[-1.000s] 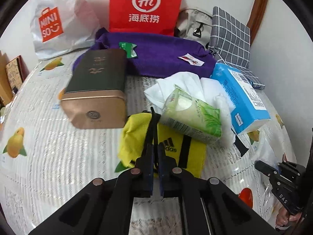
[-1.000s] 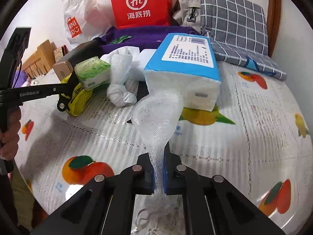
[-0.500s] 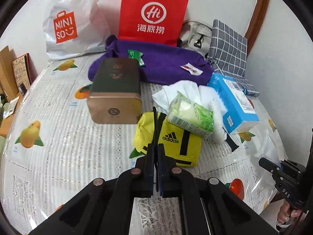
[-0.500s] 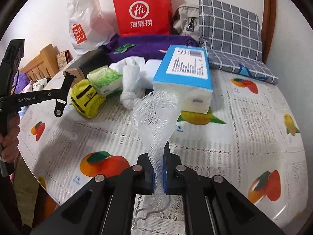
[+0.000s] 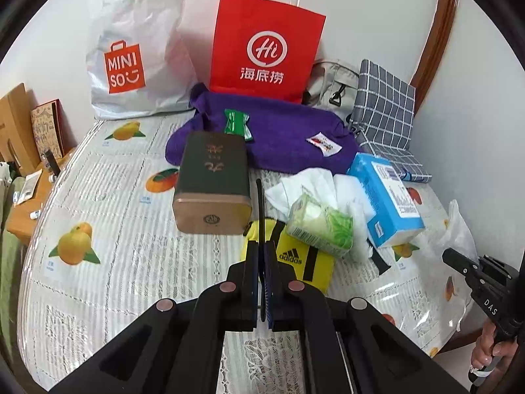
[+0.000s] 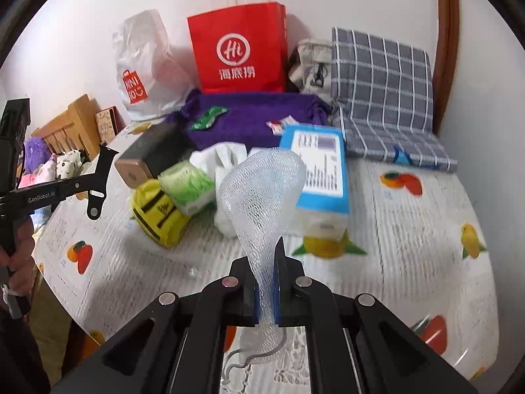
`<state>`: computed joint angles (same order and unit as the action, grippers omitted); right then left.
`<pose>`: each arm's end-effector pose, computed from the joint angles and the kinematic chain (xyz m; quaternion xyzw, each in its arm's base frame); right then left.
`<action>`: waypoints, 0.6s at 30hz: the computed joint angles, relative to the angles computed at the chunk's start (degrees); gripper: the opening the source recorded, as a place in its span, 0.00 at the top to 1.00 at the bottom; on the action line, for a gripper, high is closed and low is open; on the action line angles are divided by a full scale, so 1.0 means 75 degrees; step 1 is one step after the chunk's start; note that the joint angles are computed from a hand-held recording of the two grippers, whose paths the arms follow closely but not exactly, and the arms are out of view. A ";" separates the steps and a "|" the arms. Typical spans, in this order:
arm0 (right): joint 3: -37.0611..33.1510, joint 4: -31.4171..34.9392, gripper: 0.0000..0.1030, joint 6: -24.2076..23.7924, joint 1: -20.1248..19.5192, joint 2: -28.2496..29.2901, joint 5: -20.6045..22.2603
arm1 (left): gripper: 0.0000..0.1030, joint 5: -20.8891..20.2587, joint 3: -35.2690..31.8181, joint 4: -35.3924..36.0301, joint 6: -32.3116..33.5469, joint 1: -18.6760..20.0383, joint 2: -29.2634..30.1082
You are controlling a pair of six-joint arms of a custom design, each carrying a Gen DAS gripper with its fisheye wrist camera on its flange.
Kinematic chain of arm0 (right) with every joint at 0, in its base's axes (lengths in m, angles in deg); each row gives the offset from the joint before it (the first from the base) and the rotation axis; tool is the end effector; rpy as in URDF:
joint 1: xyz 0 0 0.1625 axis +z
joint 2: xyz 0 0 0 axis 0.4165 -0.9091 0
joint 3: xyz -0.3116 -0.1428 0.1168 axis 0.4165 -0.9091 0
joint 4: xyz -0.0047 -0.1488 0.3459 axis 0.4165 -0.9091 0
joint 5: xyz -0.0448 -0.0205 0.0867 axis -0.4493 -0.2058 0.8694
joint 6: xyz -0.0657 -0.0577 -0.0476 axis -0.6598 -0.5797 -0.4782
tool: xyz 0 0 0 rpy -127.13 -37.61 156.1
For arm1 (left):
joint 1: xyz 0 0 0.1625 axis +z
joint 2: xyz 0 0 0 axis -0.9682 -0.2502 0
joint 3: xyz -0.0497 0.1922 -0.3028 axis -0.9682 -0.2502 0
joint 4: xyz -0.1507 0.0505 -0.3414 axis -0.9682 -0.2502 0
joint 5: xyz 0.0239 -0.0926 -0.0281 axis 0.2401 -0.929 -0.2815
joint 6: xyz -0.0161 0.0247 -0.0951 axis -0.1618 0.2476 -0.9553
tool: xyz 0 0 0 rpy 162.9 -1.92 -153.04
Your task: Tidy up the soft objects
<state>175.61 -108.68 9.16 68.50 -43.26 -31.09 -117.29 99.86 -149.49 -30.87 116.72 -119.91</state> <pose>0.1330 -0.5111 0.1836 0.3265 -0.8819 0.2466 0.2342 -0.2079 -0.4707 0.1513 0.0253 0.8765 -0.3732 0.3031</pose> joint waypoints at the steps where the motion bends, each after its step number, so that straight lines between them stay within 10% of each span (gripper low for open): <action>1: -0.0122 0.0088 0.95 0.0070 0.0126 0.0010 0.0032 | 0.96 0.0018 -0.0032 -0.0003 0.0041 -0.0001 -0.0003; 18: -0.1845 0.1420 0.94 0.0618 0.0486 0.0791 0.0252 | 0.96 0.0050 -0.1056 -0.0162 0.1054 0.0401 0.0243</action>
